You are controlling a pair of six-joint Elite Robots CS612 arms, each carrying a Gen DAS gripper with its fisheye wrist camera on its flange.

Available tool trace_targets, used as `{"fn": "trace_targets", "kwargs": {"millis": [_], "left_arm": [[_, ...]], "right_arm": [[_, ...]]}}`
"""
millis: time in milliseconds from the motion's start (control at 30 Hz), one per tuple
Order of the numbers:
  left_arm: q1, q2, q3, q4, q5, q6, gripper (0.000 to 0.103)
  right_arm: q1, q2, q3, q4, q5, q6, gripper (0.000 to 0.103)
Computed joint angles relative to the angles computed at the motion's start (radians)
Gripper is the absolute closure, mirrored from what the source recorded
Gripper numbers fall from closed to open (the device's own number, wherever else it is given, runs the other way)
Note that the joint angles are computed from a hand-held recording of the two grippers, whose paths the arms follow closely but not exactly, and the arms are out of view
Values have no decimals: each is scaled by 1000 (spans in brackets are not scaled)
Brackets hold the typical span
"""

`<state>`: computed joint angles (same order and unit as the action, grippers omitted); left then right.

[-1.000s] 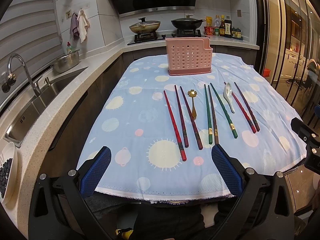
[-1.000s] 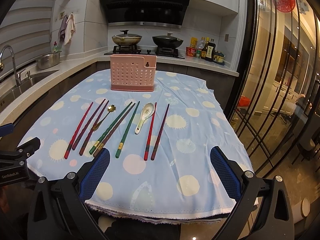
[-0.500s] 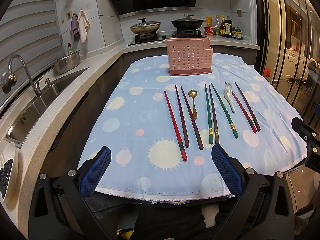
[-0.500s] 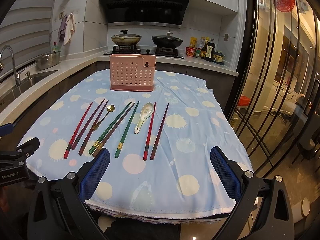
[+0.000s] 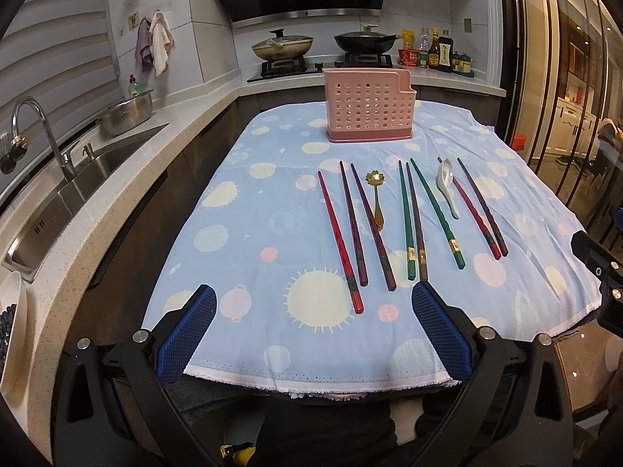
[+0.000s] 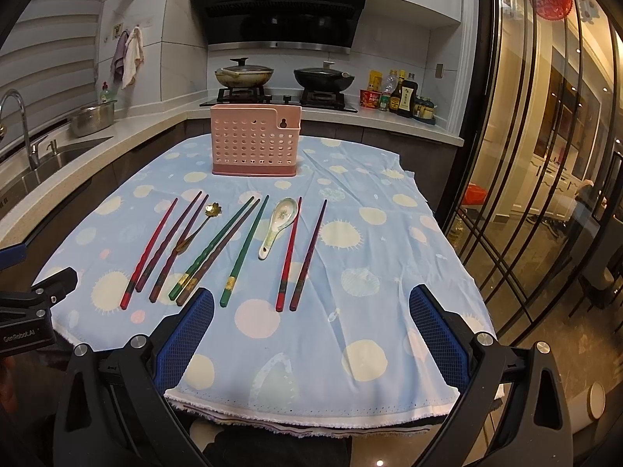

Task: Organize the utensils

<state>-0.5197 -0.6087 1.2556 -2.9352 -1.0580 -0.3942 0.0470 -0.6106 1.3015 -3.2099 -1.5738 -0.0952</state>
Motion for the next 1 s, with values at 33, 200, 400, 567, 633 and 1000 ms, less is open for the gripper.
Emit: {"fn": "trace_targets", "kwargs": {"millis": [33, 200, 400, 567, 633, 1000], "left_arm": [[3, 6, -10, 11, -7, -6, 7], [29, 44, -73, 74, -49, -40, 7], [56, 107, -183, 189, -90, -43, 7], [69, 153, -267, 245, -128, -19, 7], [72, 171, -300, 267, -120, -9, 7], [91, 216, -369, 310, -160, -1, 10]], "right_arm": [[-1, 2, -4, 3, -2, 1, 7], [-6, 30, -51, 37, -17, 36, 7], [-13, 74, -133, 141, -9, 96, 7], [-16, 108, -200, 201, -18, 136, 7], [-16, 123, -229, 217, -23, 146, 7], [-10, 214, -406, 367, -32, 162, 30]]}}
